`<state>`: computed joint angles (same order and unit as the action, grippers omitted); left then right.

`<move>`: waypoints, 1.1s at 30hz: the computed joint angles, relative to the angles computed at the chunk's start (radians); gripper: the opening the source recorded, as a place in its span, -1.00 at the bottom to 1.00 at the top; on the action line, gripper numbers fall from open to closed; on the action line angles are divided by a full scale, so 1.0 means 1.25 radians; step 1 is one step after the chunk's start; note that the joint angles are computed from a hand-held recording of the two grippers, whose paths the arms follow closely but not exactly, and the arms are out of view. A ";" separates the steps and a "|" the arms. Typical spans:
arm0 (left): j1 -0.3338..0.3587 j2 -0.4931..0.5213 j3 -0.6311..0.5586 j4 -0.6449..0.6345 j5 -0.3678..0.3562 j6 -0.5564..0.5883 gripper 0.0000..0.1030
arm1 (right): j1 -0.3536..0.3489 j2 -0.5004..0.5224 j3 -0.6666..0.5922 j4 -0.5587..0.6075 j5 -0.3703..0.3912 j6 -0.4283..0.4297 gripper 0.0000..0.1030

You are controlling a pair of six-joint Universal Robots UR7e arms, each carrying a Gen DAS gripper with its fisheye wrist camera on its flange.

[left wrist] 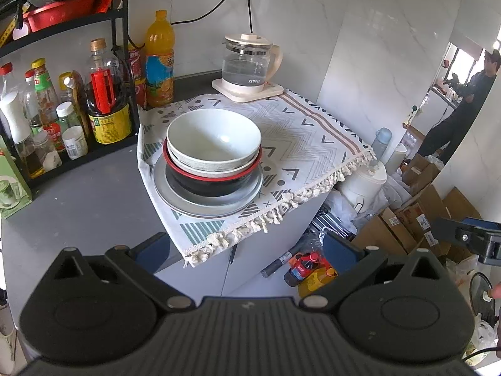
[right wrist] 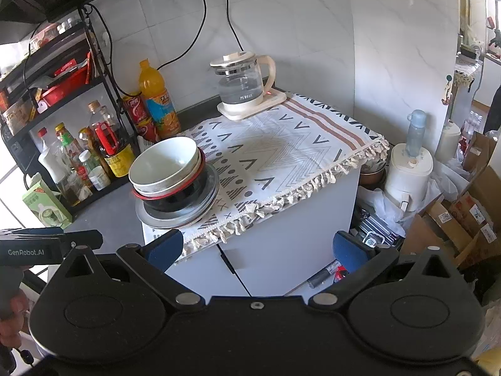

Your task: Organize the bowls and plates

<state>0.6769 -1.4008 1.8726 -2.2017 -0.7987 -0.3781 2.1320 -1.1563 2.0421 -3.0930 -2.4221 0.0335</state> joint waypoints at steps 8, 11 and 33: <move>0.000 -0.003 0.001 0.007 -0.001 -0.006 0.99 | 0.002 0.002 -0.003 0.003 -0.002 0.000 1.00; -0.001 -0.002 0.000 0.008 -0.002 -0.005 0.99 | 0.001 0.000 0.001 0.002 -0.002 0.003 1.00; 0.001 0.013 -0.006 0.007 -0.011 -0.003 0.99 | -0.009 -0.009 0.007 0.010 -0.012 0.006 1.00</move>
